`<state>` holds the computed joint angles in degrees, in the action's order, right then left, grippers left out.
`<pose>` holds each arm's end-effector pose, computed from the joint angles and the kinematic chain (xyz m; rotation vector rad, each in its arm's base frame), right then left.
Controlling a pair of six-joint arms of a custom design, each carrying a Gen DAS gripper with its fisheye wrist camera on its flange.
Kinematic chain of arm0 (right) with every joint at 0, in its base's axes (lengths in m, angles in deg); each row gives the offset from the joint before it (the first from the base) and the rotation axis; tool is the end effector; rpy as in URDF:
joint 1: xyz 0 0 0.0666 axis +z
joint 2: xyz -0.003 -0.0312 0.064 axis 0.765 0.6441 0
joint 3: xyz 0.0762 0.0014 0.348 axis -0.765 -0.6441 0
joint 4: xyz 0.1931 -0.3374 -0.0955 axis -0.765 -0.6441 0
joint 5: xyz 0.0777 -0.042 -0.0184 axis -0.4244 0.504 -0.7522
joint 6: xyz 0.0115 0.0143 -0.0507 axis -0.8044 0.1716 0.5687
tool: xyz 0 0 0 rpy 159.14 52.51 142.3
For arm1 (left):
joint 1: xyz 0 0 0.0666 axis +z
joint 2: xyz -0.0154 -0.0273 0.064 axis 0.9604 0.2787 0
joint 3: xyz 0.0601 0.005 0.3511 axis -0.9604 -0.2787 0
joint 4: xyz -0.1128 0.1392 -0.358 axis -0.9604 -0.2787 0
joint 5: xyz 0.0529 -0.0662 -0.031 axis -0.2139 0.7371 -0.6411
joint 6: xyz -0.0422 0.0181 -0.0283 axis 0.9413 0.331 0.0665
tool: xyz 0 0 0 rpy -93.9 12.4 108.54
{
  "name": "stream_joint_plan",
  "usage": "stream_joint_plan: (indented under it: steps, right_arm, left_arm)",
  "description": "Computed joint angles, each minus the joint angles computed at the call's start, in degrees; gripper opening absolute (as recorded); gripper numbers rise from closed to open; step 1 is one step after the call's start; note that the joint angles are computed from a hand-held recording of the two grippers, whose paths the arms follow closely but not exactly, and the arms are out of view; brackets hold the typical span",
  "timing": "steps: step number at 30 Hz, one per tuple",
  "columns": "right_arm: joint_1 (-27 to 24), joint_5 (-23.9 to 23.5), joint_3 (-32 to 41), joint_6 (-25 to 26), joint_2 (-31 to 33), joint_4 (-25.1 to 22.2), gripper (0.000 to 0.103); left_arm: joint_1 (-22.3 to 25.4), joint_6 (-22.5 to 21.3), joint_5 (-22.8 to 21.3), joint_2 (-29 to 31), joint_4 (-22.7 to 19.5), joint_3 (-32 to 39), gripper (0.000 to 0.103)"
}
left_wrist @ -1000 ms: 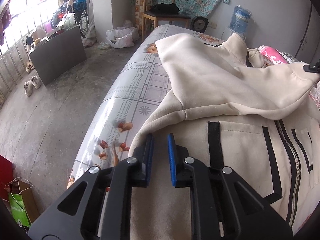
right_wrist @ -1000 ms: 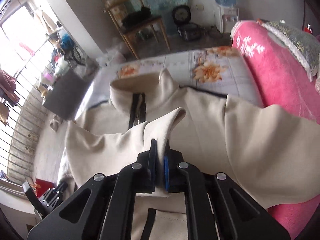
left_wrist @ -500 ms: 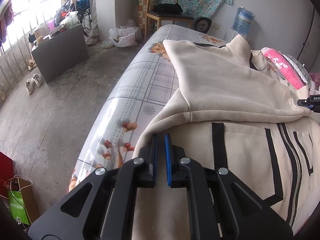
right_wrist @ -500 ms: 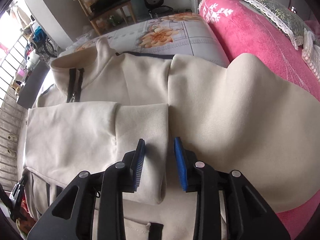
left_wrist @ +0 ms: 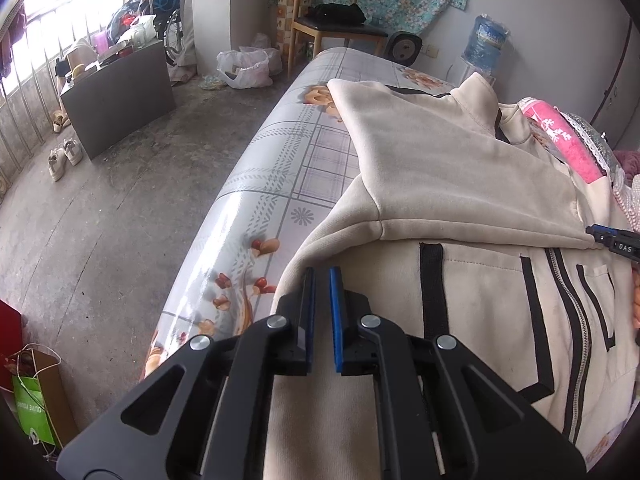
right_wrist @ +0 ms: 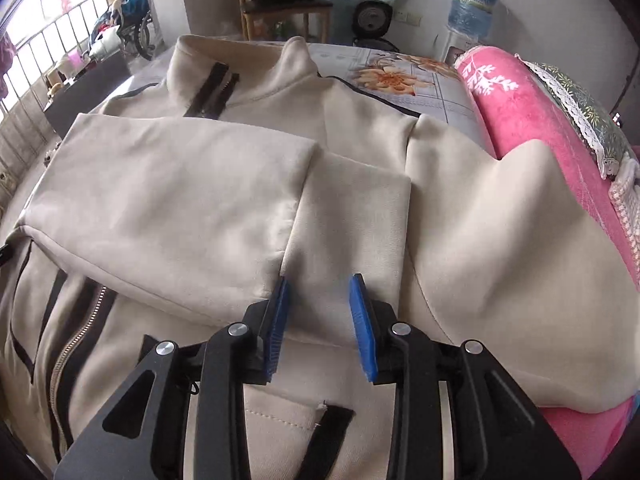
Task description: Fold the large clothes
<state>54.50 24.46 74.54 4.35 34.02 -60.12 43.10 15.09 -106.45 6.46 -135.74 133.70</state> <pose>0.6600 0.0563 0.4725 -0.4344 2.5892 0.0843 0.4481 -0.2517 0.4717 -0.3896 2.4592 -0.0400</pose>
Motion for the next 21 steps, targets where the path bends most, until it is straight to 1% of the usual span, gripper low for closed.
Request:
stream_joint_plan:
  steps: [1,2,3,4,6,7,8,9,10,11,12,13,14,15,16,18,21]
  right_arm:
    - [-0.5,-1.0,1.8,-1.4,0.8,-1.4,0.033]
    - [-1.1,-1.6,5.7,-3.1,2.6,-3.9,0.033]
    - [-1.6,-2.7,6.8,-4.2,2.5,-4.6,0.034]
    - [-2.2,-4.2,5.0,-4.8,0.8,-3.9,0.036]
    - [-3.3,-5.8,-1.3,-6.1,-4.3,-1.1,0.046]
    - [-3.7,-5.9,-5.0,-6.8,-7.0,0.5,0.052]
    - [-4.1,-6.0,-8.8,-7.1,-9.8,2.0,0.056]
    - [-4.3,-6.0,-12.3,-7.2,-12.5,3.0,0.058]
    - [-4.4,-5.5,-16.0,-7.1,-15.1,3.8,0.061]
    - [-4.3,-4.5,-19.3,-6.8,-17.4,4.6,0.068]
    - [-4.1,-3.8,-22.9,-6.6,-19.9,5.6,0.072]
    - [-3.9,-3.5,-26.1,-6.5,-22.1,6.8,0.079]
    - [-3.5,-3.0,-29.4,-6.2,-24.4,8.1,0.085]
    - [-3.1,-2.3,-32.4,-5.6,-26.4,9.3,0.087]
    - [-2.5,-1.0,-35.1,-5.4,-28.3,10.5,0.090]
    - [-1.2,1.0,-39.4,-4.7,-30.9,12.2,0.092]
    - [0.1,2.2,-43.7,-4.1,-33.2,14.3,0.095]
  left_arm:
    - [-0.2,0.6,0.1,-0.7,-0.7,0.1,0.008]
    - [-0.5,1.1,-0.2,-1.7,-1.3,0.1,0.009]
    - [-0.9,1.2,-0.4,-2.8,-1.8,0.1,0.012]
    - [-1.4,1.3,-0.8,-3.7,-2.8,0.5,0.014]
    - [-2.6,1.3,-2.4,-4.8,-5.2,2.0,0.024]
    - [-3.1,1.1,-3.2,-4.9,-6.4,3.2,0.026]
    - [-3.7,0.6,-3.9,-4.9,-7.2,4.5,0.034]
    - [-4.2,0.1,-4.3,-4.5,-7.7,6.0,0.038]
    - [-4.6,-0.8,-4.5,-3.7,-7.8,7.7,0.048]
    - [-4.9,-1.9,-4.4,-2.6,-7.7,9.6,0.057]
    - [-5.2,-2.9,-4.5,-1.1,-7.5,11.6,0.064]
    - [-5.3,-4.0,-4.5,1.1,-7.8,14.5,0.068]
    - [-5.3,-5.1,-4.0,3.4,-7.7,17.2,0.076]
    - [-5.2,-6.3,-2.7,5.9,-7.5,19.9,0.081]
    - [-5.0,-7.0,-1.8,9.1,-8.3,23.5,0.081]
    - [-4.8,-8.4,-1.2,15.9,-10.4,31.1,0.082]
    - [-4.3,-9.9,-0.2,26.5,-14.8,43.8,0.082]
